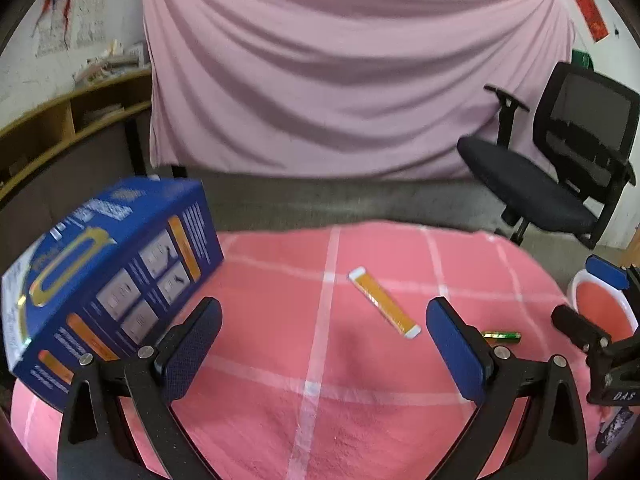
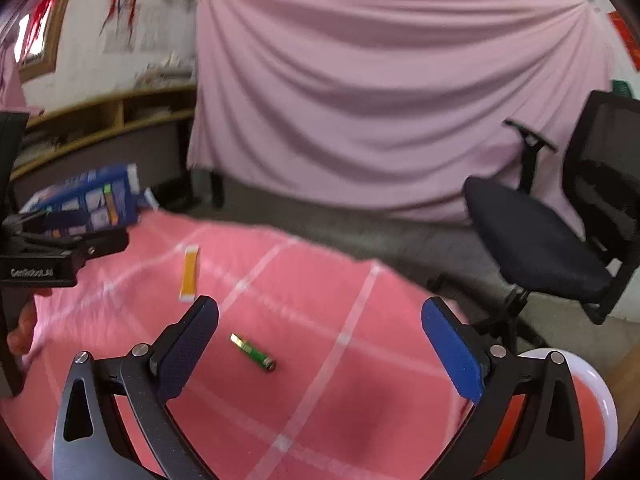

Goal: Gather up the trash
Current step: 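Move both tools back over the orange strip and green battery, then grasp the orange strip with the left tool while the right tool grasps the green battery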

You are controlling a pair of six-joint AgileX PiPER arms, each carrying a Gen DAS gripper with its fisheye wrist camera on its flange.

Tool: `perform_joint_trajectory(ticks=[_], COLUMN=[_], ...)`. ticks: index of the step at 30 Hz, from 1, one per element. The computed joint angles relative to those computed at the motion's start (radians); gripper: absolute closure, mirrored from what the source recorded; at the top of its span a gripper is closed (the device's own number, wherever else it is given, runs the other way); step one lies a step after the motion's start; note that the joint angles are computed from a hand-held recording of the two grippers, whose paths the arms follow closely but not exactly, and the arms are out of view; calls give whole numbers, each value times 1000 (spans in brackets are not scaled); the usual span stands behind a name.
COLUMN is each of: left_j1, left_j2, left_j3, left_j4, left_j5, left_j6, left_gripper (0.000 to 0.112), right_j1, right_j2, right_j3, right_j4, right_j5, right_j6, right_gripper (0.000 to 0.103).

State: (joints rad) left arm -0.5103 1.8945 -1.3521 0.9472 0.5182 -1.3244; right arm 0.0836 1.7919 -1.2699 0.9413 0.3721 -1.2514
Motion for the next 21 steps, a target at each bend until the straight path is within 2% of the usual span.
perform_joint_trajectory(ticks=[3, 5, 9, 11, 13, 15, 18, 21], left_j1=[15, 26, 54, 69, 78, 90, 92, 91], left_j2=[28, 40, 82, 94, 107, 130, 162, 209], left_j3=[-37, -60, -124, -160, -183, -228, -287, -369], left_j4=[-119, -206, -412, -497, -556, -631, -663, -701], left_j5=[-6, -16, -10, -2, 2, 28, 62, 113], left_j6=[114, 194, 379, 464, 528, 609, 656, 716], left_gripper=[12, 12, 13, 13, 19, 31, 39, 53], right_j1=[4, 13, 39, 49, 55, 49, 30, 13], right_j2=[51, 76, 98, 120, 158, 175, 206, 221], right_j3=[-76, -114, -148, -182, -235, -262, -315, -341], right_j4=[-188, -251, -350, -408, -467, -472, -466, -462], right_j5=[111, 182, 239, 273, 324, 355, 407, 425], right_j6=[156, 193, 253, 306, 369, 383, 414, 447], right_gripper=[12, 24, 34, 47, 57, 58, 64, 78])
